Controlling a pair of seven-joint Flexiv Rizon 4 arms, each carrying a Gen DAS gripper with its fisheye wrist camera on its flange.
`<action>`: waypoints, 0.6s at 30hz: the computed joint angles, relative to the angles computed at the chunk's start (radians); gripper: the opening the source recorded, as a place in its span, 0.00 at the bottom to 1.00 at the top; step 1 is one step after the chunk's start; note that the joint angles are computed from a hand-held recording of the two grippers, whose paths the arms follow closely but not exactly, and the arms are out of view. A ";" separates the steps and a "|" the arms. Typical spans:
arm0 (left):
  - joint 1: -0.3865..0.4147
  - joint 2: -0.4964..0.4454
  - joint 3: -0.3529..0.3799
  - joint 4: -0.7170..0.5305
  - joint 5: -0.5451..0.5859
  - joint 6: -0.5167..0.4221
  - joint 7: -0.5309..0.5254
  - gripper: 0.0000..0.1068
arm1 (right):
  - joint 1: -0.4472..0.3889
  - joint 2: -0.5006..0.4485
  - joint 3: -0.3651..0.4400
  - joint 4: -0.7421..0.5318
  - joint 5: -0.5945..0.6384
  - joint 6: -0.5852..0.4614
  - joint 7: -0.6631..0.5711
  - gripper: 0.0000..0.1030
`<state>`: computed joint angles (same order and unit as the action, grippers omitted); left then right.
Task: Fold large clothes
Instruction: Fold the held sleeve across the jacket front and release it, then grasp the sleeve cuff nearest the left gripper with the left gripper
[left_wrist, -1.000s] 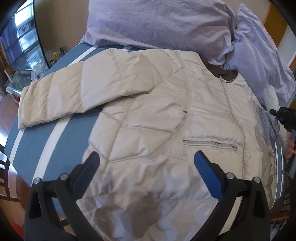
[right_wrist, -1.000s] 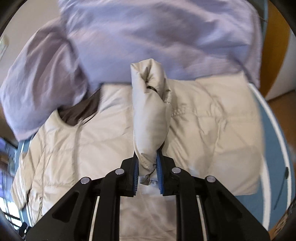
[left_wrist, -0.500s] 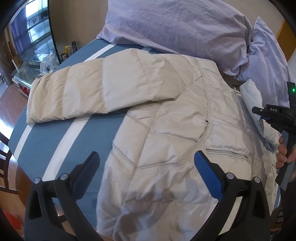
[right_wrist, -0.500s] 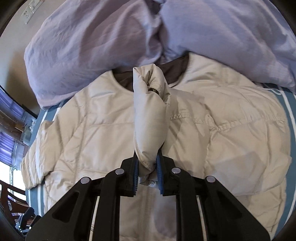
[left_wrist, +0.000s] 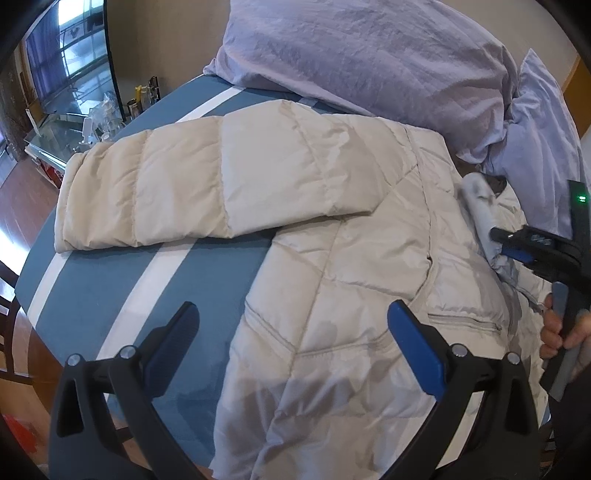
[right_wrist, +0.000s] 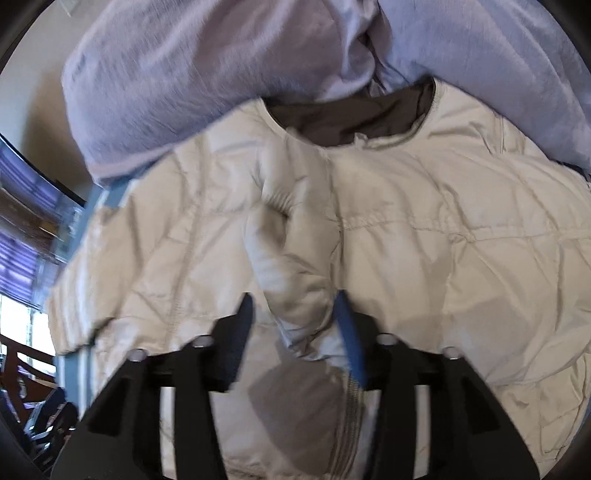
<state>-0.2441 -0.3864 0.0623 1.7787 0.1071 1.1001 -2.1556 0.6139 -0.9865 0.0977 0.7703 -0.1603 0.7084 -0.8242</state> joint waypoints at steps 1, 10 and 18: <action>0.003 0.000 0.000 0.001 -0.002 0.003 0.001 0.95 | 0.001 0.007 -0.004 0.008 -0.001 0.019 0.003 0.54; 0.039 0.000 0.006 0.008 -0.030 0.002 0.026 0.95 | 0.021 -0.052 -0.074 -0.107 -0.081 -0.115 0.138 0.55; 0.069 0.023 0.040 0.037 -0.015 0.007 0.005 0.95 | 0.037 -0.122 -0.100 -0.202 -0.141 -0.225 0.195 0.55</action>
<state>-0.1746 -0.3637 0.1020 1.8154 0.0917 1.1076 -2.1506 0.6510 -1.1081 -0.0023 0.5687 -0.3009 0.4834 -0.6289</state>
